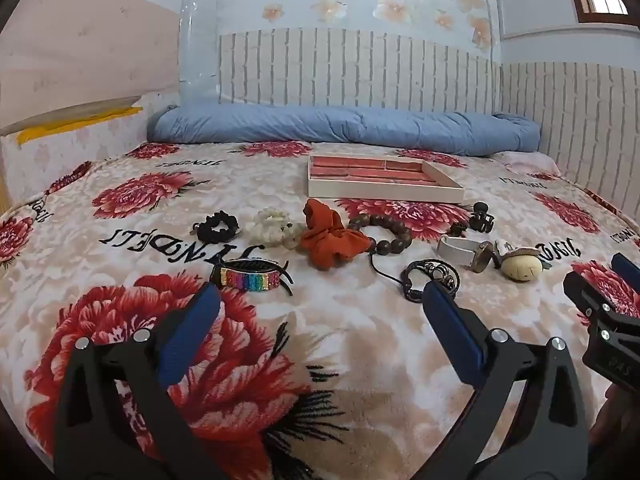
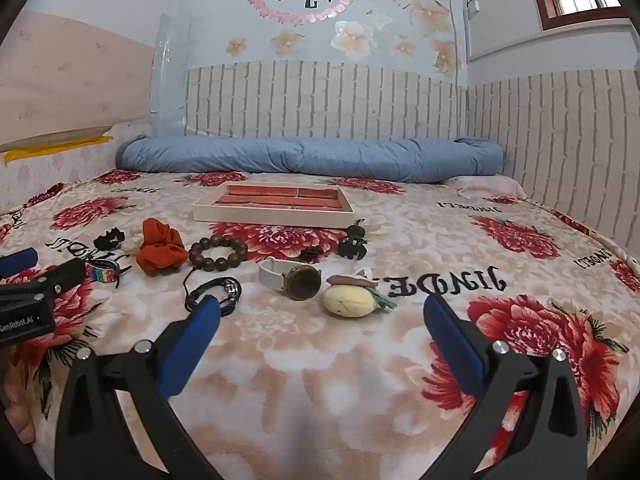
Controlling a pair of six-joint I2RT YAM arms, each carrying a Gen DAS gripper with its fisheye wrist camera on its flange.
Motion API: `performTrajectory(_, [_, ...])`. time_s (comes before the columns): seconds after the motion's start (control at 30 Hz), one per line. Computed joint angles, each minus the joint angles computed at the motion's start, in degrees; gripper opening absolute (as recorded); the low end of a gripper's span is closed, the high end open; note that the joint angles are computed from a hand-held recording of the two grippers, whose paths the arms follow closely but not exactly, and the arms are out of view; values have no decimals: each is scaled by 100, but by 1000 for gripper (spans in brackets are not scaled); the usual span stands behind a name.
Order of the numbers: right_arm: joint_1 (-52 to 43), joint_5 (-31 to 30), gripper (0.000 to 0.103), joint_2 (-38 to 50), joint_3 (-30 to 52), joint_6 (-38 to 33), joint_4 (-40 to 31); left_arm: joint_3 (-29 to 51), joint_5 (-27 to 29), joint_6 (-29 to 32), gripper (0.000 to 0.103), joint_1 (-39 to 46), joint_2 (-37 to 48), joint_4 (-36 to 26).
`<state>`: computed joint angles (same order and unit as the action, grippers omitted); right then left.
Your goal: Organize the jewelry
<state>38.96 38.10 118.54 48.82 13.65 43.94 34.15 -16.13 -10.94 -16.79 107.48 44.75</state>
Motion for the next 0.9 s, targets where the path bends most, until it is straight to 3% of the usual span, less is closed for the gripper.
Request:
performTrajectory(0.1, [2, 12, 99, -6, -6, -18, 3, 66, 85, 45, 98, 68, 14, -90])
performTrajectory(0.23, [15, 55, 99, -17, -43, -53, 86, -166, -149, 167, 98, -70, -47, 349])
performTrajectory(0.9, [7, 60, 99, -58, -55, -72, 35, -183, -260, 269, 98, -194, -39, 387])
